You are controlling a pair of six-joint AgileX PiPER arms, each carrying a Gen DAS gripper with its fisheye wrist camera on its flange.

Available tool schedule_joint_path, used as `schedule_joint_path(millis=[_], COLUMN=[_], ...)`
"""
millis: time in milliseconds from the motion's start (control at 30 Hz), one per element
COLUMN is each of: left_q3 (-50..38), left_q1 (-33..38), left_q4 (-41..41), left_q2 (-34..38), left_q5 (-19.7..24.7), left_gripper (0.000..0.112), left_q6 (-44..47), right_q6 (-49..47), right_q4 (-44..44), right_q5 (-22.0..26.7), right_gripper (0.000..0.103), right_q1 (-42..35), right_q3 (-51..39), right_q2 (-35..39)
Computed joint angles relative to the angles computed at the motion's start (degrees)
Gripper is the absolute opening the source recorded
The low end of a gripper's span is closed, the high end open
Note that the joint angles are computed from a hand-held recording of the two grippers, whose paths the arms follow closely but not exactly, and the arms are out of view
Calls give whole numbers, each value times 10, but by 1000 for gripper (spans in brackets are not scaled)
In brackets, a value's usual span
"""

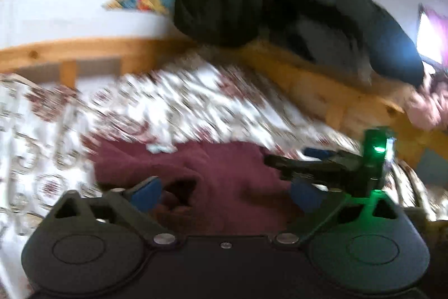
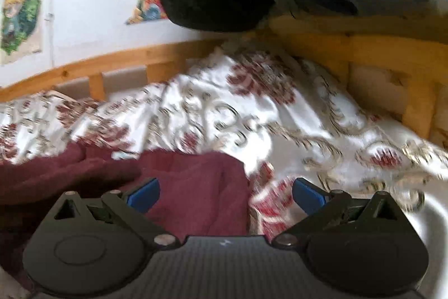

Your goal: Fold small clothes

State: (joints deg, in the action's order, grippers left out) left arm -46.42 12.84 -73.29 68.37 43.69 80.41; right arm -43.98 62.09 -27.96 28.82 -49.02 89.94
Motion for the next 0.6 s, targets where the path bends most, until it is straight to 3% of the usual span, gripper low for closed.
schedule_joint_path(millis=[67,133,267,333,433,500,567,600], left_q3=[16,10,0,4,14,19,17,18], left_q1=[21,14,-10,-18,-36,-45,-55,-57], left_q4=[-19,40,140,152,172,183,192,191], left_q2=[-3,6,37,46,46,43,46,46], left_q5=[-8,-38,-80,-97,-129,-145,-154,-154], left_gripper=[102,102,101,101,101,101,101,101], left_q6=[27,-27,-129,-139,-147,-144,-142,-136], right_q6=[14,85,229,216,286,353,346,346], right_q4=[-30,-114,-287,-290,-382,-464,-469,-472], right_q5=[42,100,311,425,491,524,557,562], right_gripper=[103,103,103,101,92,75,44,36], right_q1=[-9,-24,-51,-51,-24,-1,8,11], right_q3=[-19,-50,-216,-322,-414,-456,-482,-483], right_q2=[-10,-11,56,108,159,184,203,205])
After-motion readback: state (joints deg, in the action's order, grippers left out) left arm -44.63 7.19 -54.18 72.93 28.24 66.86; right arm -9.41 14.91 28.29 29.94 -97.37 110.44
